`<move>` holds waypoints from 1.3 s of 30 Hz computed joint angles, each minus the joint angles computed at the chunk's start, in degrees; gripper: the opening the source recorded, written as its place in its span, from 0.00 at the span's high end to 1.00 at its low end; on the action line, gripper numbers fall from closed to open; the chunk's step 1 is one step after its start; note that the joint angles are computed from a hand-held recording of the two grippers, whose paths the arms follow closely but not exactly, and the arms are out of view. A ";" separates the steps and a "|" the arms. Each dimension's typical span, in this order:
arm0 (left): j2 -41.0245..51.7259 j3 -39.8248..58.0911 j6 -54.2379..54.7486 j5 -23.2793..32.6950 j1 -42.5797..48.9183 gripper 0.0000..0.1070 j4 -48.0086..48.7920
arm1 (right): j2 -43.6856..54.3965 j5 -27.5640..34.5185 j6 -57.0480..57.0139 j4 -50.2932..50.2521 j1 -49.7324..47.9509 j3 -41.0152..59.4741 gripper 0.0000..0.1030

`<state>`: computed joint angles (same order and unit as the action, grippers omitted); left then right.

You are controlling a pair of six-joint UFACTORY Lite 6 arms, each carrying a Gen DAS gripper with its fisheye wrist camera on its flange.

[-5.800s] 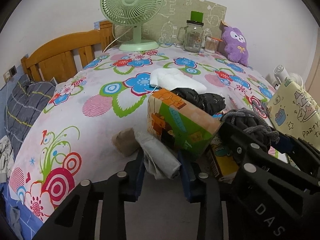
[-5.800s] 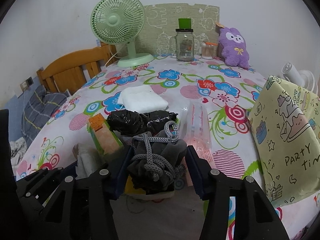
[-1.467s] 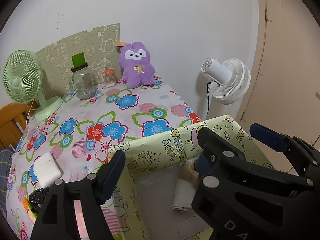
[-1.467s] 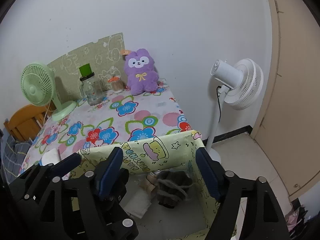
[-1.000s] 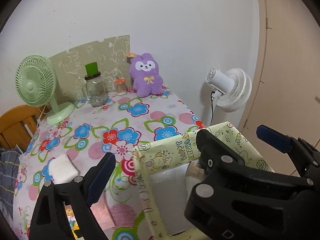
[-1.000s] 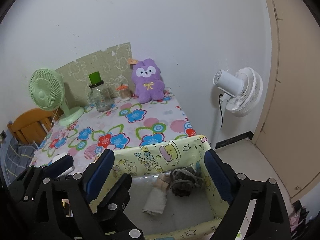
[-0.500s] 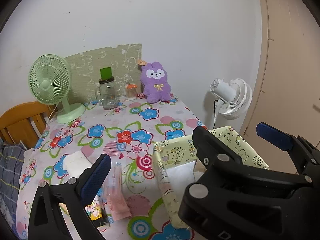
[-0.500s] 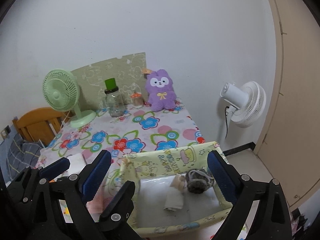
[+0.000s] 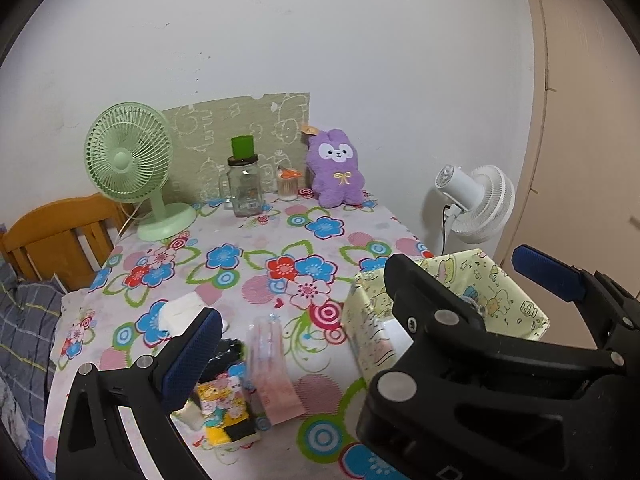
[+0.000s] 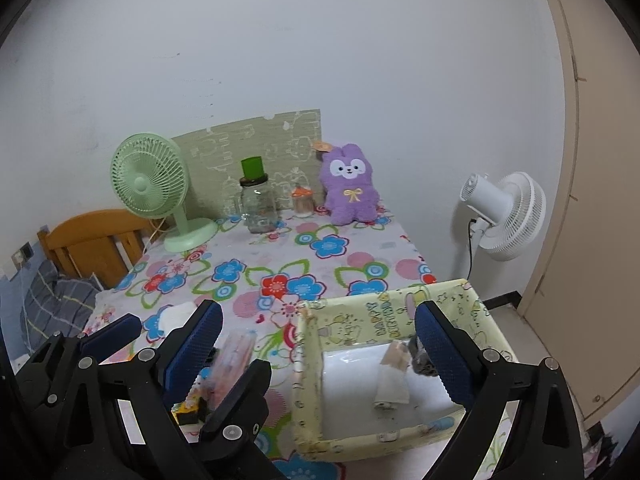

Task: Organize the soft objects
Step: 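Withdraw both tools from the box back over the table, then grasp the orange-green tissue box with the left tool while the right tool approaches the pink packet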

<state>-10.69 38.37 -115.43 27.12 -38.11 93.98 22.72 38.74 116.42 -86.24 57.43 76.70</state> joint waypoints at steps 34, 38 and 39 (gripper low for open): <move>-12.66 -18.28 -19.22 -7.74 21.89 0.05 26.70 | 25.18 -0.50 -10.74 8.58 6.91 29.41 0.04; -10.22 -18.65 -24.77 -8.04 24.87 0.05 31.87 | 28.83 -0.13 -12.21 9.53 7.19 33.41 0.04; -9.33 -18.62 -25.38 -7.54 25.31 0.05 32.17 | 29.74 -0.50 -12.75 10.23 7.08 34.39 0.04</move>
